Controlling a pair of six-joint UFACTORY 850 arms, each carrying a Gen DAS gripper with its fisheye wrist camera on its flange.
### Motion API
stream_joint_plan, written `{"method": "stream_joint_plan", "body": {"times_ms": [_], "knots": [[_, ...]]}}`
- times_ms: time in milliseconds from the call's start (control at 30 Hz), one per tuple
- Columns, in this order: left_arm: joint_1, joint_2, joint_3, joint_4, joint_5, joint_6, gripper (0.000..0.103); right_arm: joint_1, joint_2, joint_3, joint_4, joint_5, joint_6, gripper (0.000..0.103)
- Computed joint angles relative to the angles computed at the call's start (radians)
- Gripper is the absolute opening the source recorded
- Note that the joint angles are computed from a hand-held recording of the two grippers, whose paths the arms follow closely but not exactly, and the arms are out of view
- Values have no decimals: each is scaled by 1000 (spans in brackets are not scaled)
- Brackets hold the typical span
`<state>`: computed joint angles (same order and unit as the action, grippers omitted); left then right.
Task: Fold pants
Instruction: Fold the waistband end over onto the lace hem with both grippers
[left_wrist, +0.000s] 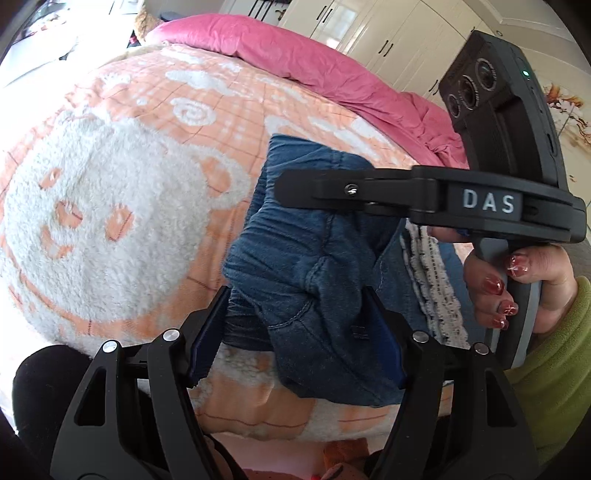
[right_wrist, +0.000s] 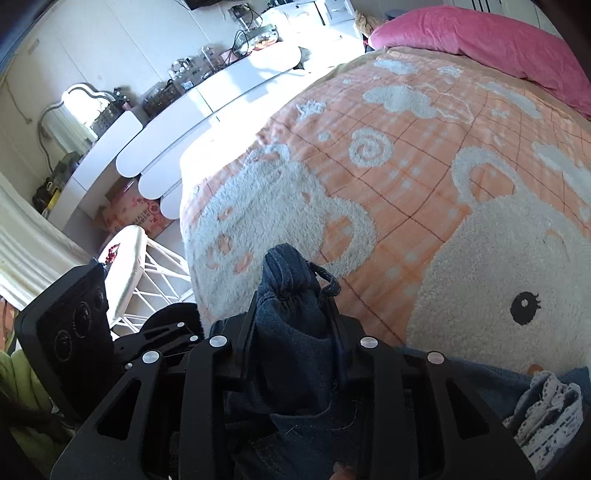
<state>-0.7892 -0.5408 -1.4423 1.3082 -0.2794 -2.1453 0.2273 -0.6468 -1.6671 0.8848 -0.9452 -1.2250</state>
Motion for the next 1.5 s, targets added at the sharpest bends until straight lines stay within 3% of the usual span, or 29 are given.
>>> {"method": "stream_joint_plan", "body": {"times_ms": [233, 433, 600, 833, 1100, 1267, 1500], "knots": [[-20, -24, -76, -66, 17, 98, 62, -57, 63, 56, 83, -24, -74, 30], [-29, -94, -207, -352, 34, 399, 62, -124, 82, 84, 141, -52, -121, 30], [-41, -161, -326, -561, -2, 644, 62, -184, 93, 109, 187, -79, -175, 30], [-66, -300, -554, -772, -109, 914, 62, -263, 78, 136, 259, -103, -210, 30], [-75, -411, -742, -850, -207, 1018, 62, -307, 72, 161, 334, -114, -264, 32], [-84, -432, -771, -849, -164, 1011, 62, -336, 85, 176, 367, -89, -288, 38], [-108, -465, -811, -974, -141, 1190, 62, -386, 119, 217, 430, -23, -291, 52]]}}
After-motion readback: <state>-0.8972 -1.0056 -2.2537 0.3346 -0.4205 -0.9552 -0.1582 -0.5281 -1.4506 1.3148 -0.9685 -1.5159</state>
